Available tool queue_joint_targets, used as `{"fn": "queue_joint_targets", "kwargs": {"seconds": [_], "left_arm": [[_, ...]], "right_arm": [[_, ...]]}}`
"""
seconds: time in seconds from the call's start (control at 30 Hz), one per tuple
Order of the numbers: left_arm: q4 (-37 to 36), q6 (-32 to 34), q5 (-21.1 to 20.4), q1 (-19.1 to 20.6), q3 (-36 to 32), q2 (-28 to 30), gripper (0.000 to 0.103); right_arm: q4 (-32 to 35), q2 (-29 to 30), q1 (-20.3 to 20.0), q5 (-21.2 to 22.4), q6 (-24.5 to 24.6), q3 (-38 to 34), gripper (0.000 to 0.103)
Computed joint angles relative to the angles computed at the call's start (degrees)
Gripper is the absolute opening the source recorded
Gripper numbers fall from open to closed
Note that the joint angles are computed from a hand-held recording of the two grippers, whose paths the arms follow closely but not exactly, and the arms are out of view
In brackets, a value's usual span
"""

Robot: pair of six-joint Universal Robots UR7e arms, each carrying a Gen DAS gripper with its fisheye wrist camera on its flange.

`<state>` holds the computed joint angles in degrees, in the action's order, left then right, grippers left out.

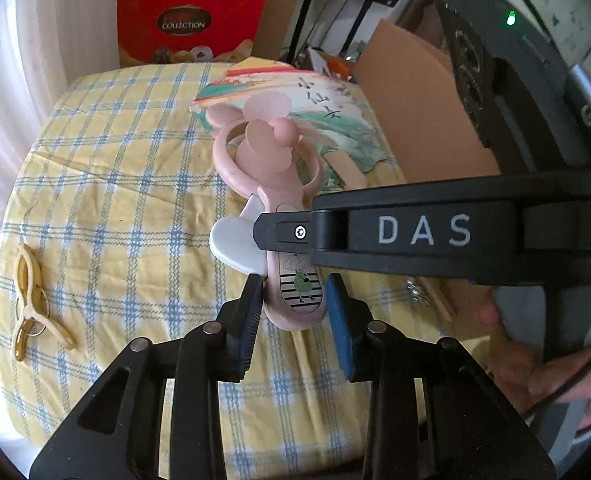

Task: Organize objects
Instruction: 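Lift the pink fan and turn it toward the left gripper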

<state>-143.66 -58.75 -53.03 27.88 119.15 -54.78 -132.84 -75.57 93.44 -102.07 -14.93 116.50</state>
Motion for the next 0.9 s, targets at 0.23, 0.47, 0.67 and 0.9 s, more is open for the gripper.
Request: {"fn": "queue_joint_targets", "kwargs": {"seconds": [0.23,0.47,0.67,0.9], "left_arm": [[0.1,-1.5,-0.9,-2.4,1.8,-3.2,0.030],[-2.6,-2.1,-2.1,-3.8,4.5,-5.0,0.030],[-6.9,-2.3,-5.2,-3.7,7.7,-6.2,0.031],[-7.8,-6.5,-5.1,-3.3,11.2,-8.7,0.031]], "right_arm": [[2.3,-3.1,0.3,3.2,-0.8,1.3,0.031],[3.9,-5.4,-0.5,5.7,-0.3,2.9,0.031],[4.4,-6.0,-0.9,6.3,0.4,3.7,0.016],[2.5,-6.2,0.1,3.1,-1.5,4.9,0.014]]}}
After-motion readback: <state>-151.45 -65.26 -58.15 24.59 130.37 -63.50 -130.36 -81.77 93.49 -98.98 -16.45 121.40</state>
